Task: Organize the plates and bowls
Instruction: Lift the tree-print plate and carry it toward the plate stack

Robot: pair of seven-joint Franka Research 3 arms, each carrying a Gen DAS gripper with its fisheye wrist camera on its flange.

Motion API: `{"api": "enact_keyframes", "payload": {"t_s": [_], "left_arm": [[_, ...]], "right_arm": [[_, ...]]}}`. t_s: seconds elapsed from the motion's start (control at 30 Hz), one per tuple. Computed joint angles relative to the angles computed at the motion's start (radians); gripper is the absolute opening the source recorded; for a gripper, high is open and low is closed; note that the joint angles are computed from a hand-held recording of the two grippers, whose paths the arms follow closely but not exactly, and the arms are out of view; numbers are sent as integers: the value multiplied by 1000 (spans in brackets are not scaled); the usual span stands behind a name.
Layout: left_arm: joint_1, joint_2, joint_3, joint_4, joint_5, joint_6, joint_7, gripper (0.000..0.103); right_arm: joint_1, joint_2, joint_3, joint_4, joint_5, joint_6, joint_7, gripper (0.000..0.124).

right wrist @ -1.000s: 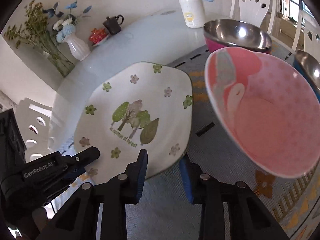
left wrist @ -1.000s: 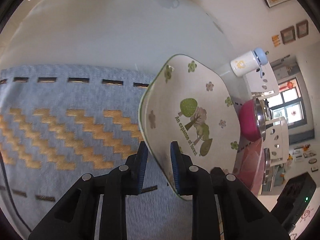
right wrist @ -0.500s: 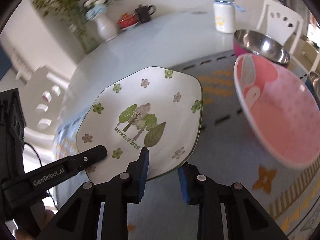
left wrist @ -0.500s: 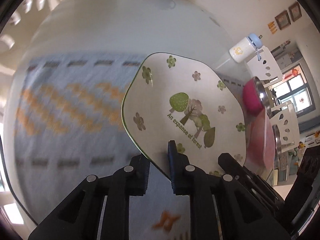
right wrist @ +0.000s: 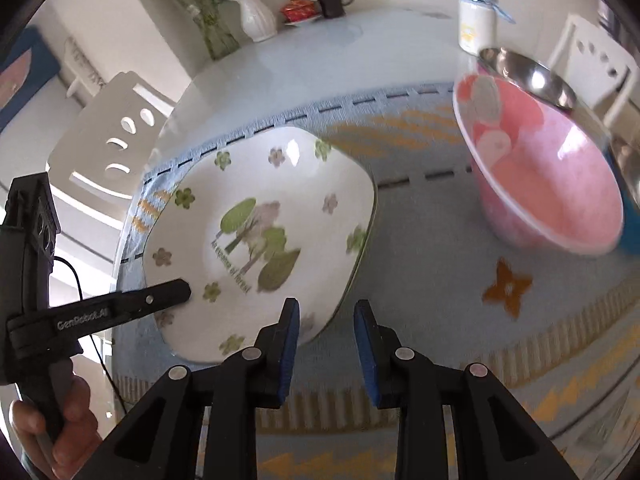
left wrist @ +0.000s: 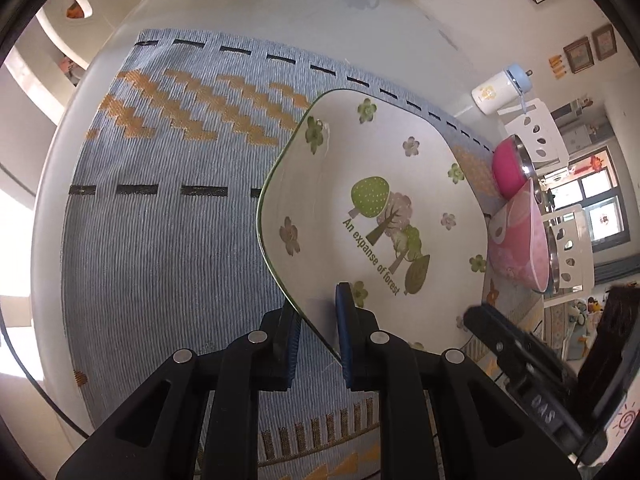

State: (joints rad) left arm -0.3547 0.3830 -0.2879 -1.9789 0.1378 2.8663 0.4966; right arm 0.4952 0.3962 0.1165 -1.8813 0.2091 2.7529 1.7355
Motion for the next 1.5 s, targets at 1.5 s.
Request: {"api": "enact_keyframes", "payload": {"t_s": [1.5], "left_arm": [[-182,-606,-244,-142,584,-675,-774,15]], "right_arm": [[199,-734,30,-557,577,160,-514,21]]}}
